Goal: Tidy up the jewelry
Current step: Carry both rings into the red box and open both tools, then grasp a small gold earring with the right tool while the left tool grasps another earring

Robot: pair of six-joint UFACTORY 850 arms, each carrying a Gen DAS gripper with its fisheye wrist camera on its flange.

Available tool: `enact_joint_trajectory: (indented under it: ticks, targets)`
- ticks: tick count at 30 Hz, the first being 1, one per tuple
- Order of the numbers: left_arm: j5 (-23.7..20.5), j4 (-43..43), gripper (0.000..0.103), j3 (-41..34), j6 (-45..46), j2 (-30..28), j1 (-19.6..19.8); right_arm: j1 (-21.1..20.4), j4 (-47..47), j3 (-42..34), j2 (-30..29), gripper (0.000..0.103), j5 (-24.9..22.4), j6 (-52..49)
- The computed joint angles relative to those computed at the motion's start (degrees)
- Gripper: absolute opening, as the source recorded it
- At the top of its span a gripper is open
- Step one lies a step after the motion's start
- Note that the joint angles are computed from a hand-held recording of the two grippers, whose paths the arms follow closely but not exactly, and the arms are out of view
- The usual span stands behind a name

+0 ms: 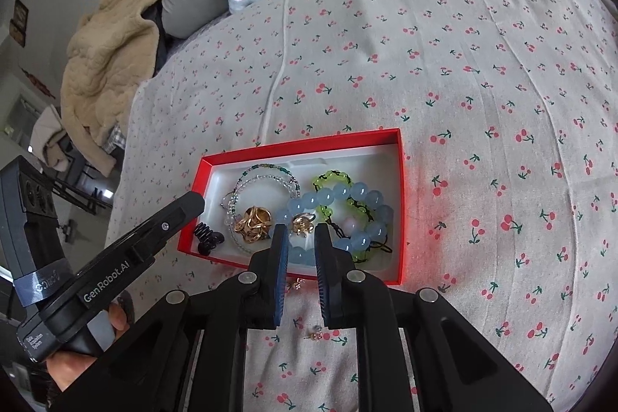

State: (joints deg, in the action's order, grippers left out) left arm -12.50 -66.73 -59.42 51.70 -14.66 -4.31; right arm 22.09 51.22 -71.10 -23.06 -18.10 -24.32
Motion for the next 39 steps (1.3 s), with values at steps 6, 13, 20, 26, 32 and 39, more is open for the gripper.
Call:
enact_joint_trajectory:
  ticks: [6,13,20,26,32,39]
  targets:
    - [0.2,9.2,0.048,2.1,-7.4,2.7,0.1,0.1,1.2,2.1,2.7,0.035,0.6,-1.9]
    - [-0.5,15.7,0.076,5.2,-11.4,6.1,0.2,0.7,0.2,5.5,6.5,0.061,1.2,-3.2]
    - [-2.9,21.9,0.084,7.5,-15.6,8.3,0.7,1.2,-9.8,8.5,9.0,0.063,1.5,5.3]
    - [-4.5,29.1,0.084,8.9,-21.5,9.2,0.8,1.9,-21.0,10.0,9.5,0.063,1.3,16.6]
    - [-7.2,42.6,0.084,8.7,-34.6,8.1,1.0,3.7,-38.0,8.8,7.0,0.063,-4.3,34.1]
    - [-9.7,50.3,0.084,8.5,-42.4,7.0,1.1,4.7,-40.1,7.7,5.2,0.063,-6.5,37.2]
